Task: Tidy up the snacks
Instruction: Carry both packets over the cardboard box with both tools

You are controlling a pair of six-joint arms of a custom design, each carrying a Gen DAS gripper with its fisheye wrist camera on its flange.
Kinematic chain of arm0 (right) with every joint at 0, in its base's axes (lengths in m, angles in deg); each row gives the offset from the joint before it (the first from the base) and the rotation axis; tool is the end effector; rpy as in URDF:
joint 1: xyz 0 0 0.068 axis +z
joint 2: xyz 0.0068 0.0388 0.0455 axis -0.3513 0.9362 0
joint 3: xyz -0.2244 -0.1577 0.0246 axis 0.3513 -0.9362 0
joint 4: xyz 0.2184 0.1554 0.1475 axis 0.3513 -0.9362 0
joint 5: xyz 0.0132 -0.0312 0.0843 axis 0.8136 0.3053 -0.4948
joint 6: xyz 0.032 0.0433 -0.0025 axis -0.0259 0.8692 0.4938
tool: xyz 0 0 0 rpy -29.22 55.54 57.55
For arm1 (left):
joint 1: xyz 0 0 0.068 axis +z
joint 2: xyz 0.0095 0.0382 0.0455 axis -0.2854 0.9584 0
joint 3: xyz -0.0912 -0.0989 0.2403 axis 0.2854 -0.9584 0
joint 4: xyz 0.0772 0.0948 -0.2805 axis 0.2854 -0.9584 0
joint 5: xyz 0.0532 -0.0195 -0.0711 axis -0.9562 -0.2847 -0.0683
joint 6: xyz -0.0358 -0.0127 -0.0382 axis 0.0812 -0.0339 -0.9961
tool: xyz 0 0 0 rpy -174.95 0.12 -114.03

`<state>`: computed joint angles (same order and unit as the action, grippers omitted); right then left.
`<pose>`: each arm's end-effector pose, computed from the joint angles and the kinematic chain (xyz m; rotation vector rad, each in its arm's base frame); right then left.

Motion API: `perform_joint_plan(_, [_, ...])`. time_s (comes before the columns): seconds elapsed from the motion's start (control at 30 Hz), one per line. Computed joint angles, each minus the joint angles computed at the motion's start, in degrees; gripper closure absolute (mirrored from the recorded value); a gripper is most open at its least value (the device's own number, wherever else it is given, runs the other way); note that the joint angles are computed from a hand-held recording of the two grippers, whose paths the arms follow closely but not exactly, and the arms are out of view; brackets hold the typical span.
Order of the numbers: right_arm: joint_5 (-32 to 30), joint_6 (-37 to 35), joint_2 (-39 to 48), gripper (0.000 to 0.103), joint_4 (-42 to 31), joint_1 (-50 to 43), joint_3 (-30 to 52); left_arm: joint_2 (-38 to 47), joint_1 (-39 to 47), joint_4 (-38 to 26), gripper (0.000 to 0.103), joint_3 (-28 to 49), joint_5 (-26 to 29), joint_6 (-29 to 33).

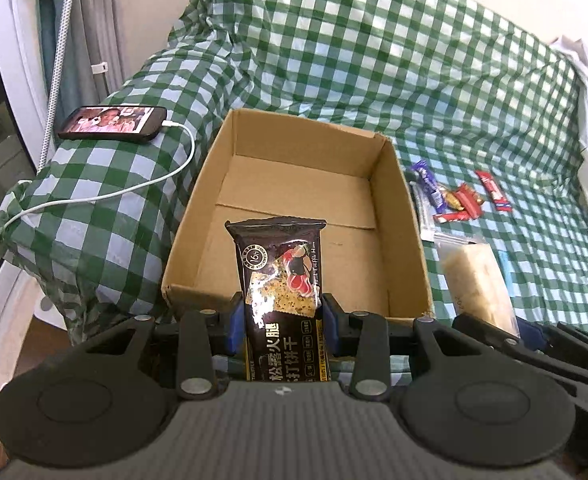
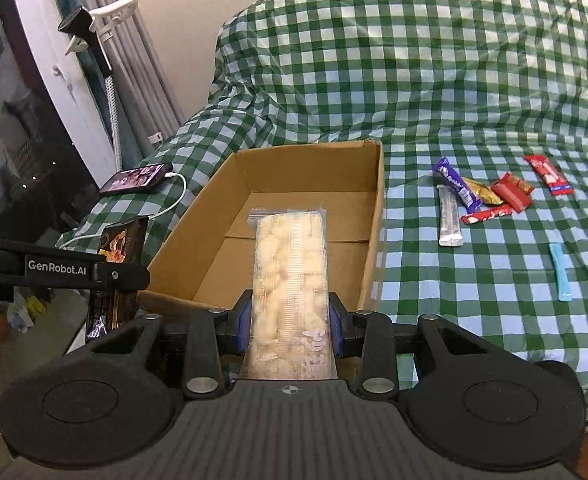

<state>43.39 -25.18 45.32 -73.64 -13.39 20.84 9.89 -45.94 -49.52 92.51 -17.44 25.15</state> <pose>0.2309 0.0366 0.2799 -0.0284 2.2447 0.4115 0.2692 -0.1412 0.3476 0.0048 2.4583 -0.0975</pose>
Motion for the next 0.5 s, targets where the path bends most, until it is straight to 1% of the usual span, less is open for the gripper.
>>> perform_joint_plan(0.23, [5.1,0.0,-1.7,0.065,-2.0,4.1,0.8,-4.4,0.5,1.5,0.060,-3.3,1.3,0.4])
perform_joint_plan(0.5, [6.7,-0.4,-1.8,0.065,-2.6,5.8,1.2,-5.4,0.6,1.9,0.060,-3.8,1.2,-0.1])
